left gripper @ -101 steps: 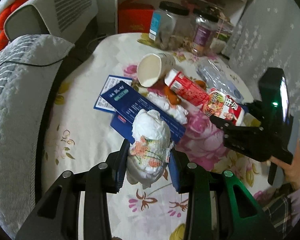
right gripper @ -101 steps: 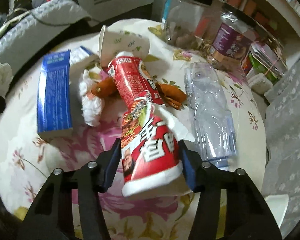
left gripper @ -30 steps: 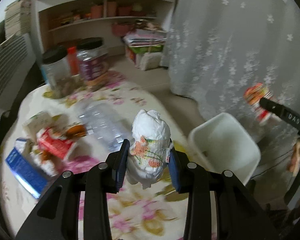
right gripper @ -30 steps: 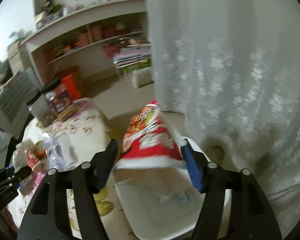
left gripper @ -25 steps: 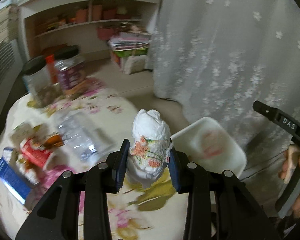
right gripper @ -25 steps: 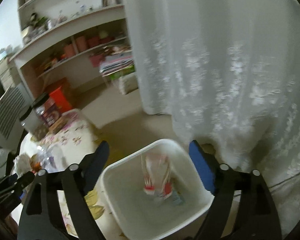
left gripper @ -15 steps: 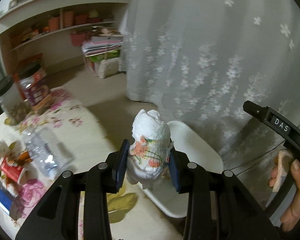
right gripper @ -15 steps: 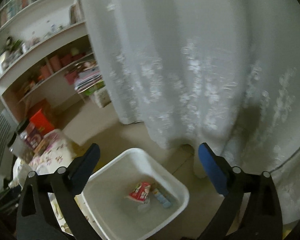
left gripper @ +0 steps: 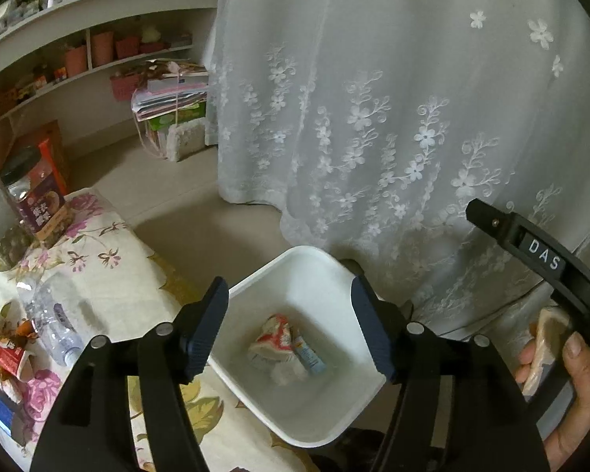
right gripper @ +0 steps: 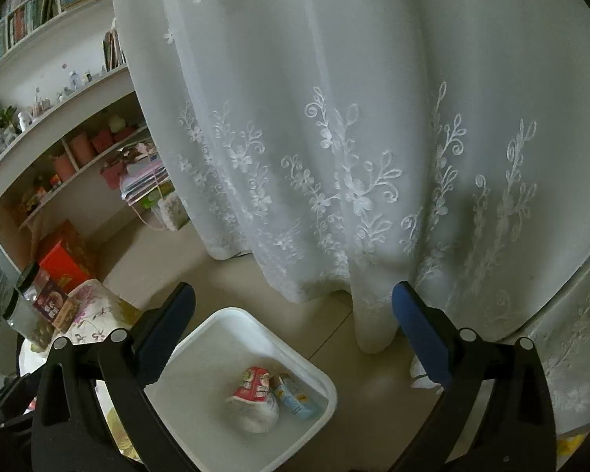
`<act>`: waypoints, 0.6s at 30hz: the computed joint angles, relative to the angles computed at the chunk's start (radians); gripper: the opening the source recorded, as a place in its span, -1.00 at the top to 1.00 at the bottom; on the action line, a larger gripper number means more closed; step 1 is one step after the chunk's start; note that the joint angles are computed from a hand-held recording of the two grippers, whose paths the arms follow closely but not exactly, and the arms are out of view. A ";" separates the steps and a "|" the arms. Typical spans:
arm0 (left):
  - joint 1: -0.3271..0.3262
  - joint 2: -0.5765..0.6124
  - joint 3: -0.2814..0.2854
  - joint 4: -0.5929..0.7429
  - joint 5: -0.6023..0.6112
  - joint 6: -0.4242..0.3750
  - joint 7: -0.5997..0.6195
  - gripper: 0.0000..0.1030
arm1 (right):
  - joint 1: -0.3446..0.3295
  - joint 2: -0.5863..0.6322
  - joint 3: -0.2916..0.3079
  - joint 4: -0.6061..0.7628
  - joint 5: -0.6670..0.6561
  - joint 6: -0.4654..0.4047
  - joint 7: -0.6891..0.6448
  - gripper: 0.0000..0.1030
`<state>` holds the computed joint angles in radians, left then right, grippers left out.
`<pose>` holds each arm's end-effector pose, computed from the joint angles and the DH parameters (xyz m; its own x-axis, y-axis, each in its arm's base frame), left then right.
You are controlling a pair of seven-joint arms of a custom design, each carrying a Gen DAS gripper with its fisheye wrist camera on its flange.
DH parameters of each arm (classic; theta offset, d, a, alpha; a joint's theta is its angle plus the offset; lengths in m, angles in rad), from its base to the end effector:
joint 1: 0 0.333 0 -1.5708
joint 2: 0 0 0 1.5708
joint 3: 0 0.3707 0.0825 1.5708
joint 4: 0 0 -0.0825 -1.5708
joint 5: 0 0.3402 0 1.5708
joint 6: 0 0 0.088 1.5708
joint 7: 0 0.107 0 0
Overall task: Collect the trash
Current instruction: 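Drop the white tissue into the white bin by opening the left gripper, then move both grippers back over the table toward the blue box and red can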
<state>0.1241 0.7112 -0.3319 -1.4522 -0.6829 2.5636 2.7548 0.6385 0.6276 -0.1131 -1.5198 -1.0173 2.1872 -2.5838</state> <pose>0.7486 -0.0767 0.3887 -0.7178 -0.6839 0.1309 -0.5629 0.4593 -0.6872 0.6261 0.3487 0.3835 -0.7453 -0.6330 -0.2095 -0.2922 0.5924 -0.7508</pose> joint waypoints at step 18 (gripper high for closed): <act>0.044 0.045 0.033 0.030 0.046 0.136 -0.030 -0.44 | 0.031 0.217 -0.020 0.382 0.142 -0.074 -0.348 -0.86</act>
